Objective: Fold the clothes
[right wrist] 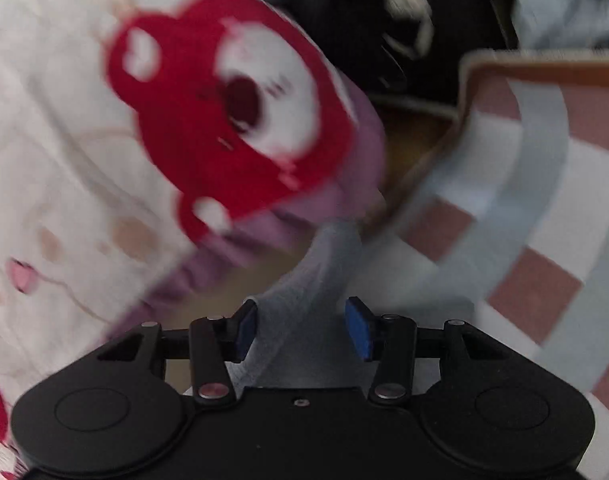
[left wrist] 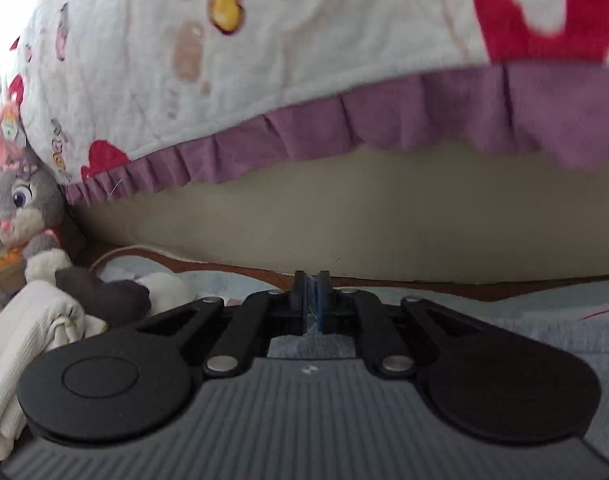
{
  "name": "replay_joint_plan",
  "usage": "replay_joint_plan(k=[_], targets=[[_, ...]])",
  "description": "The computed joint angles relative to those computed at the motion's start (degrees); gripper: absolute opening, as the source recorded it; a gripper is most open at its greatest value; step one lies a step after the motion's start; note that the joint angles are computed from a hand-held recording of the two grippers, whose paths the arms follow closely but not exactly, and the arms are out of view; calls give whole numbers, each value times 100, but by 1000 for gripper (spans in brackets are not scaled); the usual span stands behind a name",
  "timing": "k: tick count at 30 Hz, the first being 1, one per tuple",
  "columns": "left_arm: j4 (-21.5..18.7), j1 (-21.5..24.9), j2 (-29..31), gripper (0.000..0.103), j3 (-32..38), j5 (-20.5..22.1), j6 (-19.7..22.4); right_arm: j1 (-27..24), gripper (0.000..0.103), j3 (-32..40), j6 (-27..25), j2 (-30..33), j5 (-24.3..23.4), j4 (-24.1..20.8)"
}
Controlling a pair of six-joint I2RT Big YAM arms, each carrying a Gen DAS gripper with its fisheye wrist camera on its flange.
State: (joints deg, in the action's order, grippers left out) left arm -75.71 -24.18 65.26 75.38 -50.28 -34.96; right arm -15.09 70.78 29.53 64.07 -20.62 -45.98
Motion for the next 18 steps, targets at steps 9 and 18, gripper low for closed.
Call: replay_joint_plan(k=[9, 18], targets=[[38, 817, 96, 1, 271, -242, 118, -196, 54, 124, -701, 270, 666, -80], [367, -352, 52, 8, -348, 1326, 217, -709, 54, 155, 33, 880, 342, -1110]])
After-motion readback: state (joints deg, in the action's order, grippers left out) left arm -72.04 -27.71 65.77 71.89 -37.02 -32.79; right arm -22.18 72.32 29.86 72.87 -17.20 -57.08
